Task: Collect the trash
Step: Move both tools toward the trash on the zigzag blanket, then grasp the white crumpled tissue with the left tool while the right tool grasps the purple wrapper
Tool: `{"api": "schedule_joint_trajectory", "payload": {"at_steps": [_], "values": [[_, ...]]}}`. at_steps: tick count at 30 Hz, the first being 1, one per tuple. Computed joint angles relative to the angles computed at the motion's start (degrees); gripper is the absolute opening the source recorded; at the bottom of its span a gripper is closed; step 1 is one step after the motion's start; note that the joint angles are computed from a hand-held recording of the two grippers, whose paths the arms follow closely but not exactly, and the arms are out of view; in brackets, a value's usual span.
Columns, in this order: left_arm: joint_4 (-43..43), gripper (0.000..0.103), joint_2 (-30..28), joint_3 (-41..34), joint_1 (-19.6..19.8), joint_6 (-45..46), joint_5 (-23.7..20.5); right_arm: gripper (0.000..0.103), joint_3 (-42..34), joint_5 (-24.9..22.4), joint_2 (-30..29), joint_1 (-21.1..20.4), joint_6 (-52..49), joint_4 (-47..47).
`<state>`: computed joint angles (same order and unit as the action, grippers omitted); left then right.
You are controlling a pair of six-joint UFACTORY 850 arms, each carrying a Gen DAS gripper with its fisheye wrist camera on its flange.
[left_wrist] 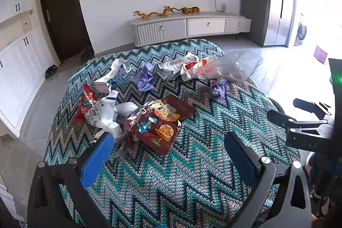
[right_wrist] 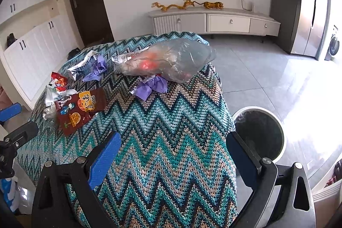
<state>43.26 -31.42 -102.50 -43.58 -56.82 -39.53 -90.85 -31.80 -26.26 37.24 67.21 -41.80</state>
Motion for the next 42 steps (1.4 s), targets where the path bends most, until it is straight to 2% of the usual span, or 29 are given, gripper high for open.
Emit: {"api": "schedule_joint_trajectory", "payload": {"at_steps": [16,20,24,27,32,36,42], "values": [[-2.0,0.103,-0.3,-0.2,1.0,1.5,1.0,0.097,-1.4,-0.2,-1.2,-0.2,-3.1,2.7],[-0.3,0.103,1.3,2.2,2.0,-2.1,3.8,0.097,-2.8,-0.2,-2.1,-0.2,-4.6,3.5],[3.5,0.103,2.7,4.3,3.0,-7.2,4.7,0.097,-5.3,0.4,-3.5,-0.7,-7.8,5.1],[3.1,0.103,3.8,5.9,4.6,-8.0,4.7,0.097,-8.0,1.4,-5.2,-1.3,-11.0,7.0],[2.5,0.103,6.5,9.8,7.6,-10.2,5.0,0.097,-15.2,3.3,-10.5,-3.0,-22.9,19.2],[0.8,0.103,9.1,14.0,10.3,-12.0,5.8,0.094,-21.2,1.6,-15.3,-4.0,-28.1,25.8],[-7.0,0.103,8.7,14.4,12.3,-5.6,8.6,0.091,-28.8,-1.0,-21.3,-5.8,-32.0,33.6]]}}
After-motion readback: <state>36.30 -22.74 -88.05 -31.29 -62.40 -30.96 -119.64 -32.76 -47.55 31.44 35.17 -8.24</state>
